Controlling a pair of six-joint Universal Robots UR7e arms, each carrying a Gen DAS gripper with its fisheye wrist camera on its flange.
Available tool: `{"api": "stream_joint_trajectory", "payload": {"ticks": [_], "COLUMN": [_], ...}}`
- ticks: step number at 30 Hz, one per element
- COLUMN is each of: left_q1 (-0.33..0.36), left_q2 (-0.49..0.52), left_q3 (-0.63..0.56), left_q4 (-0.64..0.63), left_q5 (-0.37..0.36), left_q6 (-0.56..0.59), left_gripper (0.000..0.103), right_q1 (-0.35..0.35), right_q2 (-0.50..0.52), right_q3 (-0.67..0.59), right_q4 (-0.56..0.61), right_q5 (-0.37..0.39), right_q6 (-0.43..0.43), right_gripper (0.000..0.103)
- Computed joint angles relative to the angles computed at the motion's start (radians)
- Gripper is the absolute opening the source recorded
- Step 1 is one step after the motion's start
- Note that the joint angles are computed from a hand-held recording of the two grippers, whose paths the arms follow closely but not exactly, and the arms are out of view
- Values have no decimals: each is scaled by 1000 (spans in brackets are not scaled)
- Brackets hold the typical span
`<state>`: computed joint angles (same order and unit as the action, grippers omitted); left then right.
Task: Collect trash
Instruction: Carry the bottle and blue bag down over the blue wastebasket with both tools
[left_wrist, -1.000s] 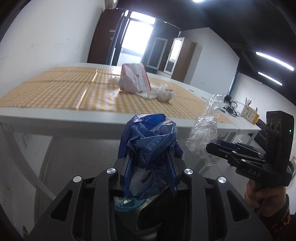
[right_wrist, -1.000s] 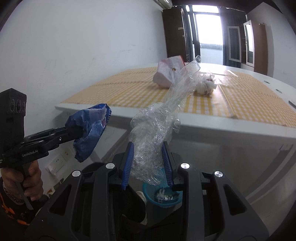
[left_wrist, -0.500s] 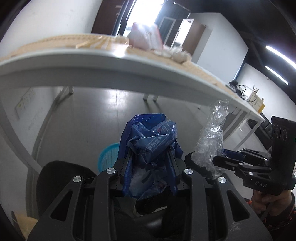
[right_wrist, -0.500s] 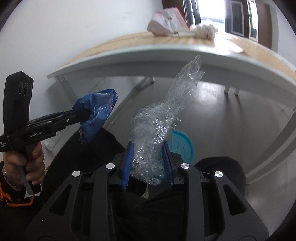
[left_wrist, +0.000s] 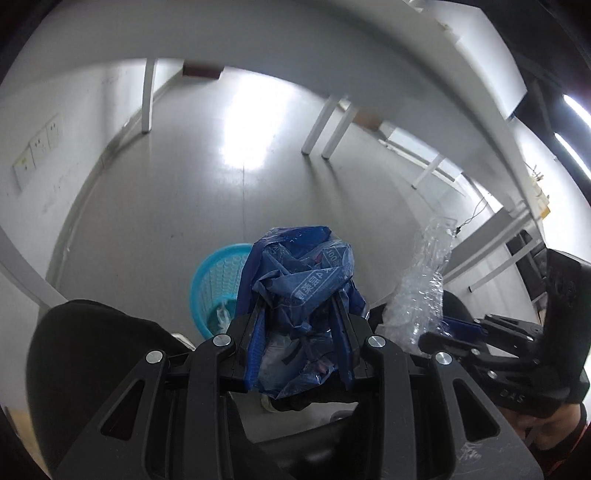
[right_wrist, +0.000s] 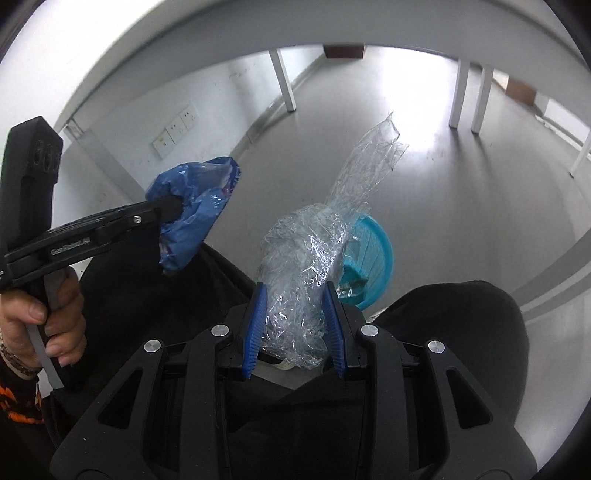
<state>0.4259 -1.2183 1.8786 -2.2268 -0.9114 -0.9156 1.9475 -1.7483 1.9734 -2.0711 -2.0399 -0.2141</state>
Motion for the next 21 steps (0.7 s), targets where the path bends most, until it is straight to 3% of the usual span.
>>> {"api": "stream_joint_trajectory", "payload": {"ticks": [10,21], "left_q1": [70,171], "left_q2": [31,113], "left_q3": [2,-72], "left_q4": [-23,-1], "left_q5": [-3,-45], "left_q6": [-15,-19], "left_gripper": [32,32], "right_q1": [-51,-137], "right_q2": [132,243], "right_q3": [-19,-84], "right_q4": [-27,25], "right_q5": [-38,-10], "right_q6": [0,39], "right_gripper": [29,29]}}
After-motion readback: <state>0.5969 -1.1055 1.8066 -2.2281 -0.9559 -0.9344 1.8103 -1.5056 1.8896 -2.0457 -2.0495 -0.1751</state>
